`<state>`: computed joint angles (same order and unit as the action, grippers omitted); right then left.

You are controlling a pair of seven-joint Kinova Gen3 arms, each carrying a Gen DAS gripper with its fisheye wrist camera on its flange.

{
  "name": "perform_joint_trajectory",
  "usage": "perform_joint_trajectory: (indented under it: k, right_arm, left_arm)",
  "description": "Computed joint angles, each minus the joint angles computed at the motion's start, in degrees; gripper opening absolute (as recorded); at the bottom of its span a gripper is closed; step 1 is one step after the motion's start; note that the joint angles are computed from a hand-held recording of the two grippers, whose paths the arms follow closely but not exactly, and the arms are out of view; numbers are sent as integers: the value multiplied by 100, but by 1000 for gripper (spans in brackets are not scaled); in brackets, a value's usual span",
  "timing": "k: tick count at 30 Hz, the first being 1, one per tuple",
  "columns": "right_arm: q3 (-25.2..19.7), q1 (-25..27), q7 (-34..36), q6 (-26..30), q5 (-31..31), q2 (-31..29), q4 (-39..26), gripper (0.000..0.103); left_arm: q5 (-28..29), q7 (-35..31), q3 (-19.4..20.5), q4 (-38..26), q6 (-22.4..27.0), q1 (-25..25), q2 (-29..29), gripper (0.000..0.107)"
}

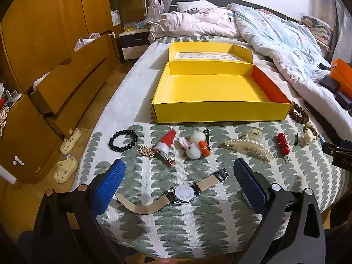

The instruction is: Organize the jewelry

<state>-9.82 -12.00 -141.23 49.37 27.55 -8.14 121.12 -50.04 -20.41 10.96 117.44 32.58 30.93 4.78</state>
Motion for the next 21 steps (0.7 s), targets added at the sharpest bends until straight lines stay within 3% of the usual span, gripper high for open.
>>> perform_joint_trajectory:
  k: [21]
  right_arm:
    - [31,65,-3,32,4,-20,26,84]
  left_arm:
    - [-38,2,23,-11,39,25,-5,97]
